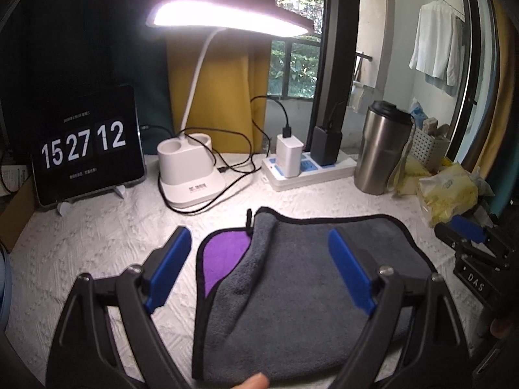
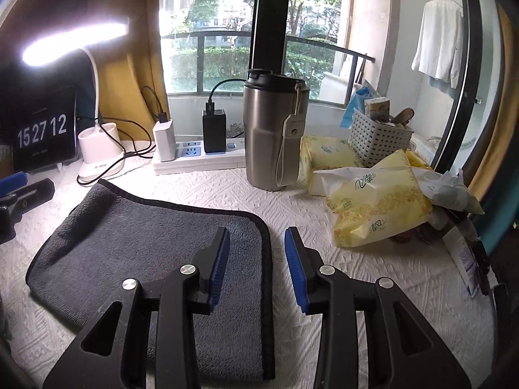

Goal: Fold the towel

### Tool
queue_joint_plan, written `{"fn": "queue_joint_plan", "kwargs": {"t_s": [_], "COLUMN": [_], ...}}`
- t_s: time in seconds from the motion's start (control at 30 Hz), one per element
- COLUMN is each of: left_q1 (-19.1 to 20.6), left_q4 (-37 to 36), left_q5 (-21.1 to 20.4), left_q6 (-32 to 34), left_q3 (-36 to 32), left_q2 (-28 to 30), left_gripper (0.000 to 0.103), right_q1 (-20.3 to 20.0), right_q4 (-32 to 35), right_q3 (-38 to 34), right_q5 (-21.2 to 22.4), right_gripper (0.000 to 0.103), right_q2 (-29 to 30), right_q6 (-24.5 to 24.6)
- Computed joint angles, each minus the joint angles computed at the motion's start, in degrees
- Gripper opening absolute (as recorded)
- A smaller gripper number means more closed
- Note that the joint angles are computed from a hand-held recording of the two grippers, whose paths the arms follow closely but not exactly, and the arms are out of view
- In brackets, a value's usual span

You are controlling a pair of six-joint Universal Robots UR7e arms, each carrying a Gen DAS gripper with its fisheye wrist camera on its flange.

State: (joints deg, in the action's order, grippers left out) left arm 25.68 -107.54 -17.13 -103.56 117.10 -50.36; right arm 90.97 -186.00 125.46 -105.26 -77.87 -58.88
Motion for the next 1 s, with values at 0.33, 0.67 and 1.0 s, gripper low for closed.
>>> {"fn": "queue_joint_plan", "kwargs": {"t_s": [0.33,0.67,1.0], "left_q1": [-3.9,-7.9,-12.3], "left_q4": [10.8,18.0,25.6], "left_q5": [-2.3,-4.3,-6.4], "left_q6": [-9.8,-16.6,-24.1], "left_q3": [-0.6,-1.1,-2.0], "left_q2": [-0.7,-0.8,-0.5], "left_gripper": [0.088,0.088,0.088], "right_q1": [0.1,-0.1,-0.9], "right_q4": [0.6,2.3,5.1], "right_q3": [3.6,6.8,9.8], "right_q5": [1.7,3.2,5.4], "right_gripper": [0.037,0.037,0.037], "right_q2": [-4.7,-10.1,-16.1], "right_q6": [-0.4,-1.2,-2.1]}}
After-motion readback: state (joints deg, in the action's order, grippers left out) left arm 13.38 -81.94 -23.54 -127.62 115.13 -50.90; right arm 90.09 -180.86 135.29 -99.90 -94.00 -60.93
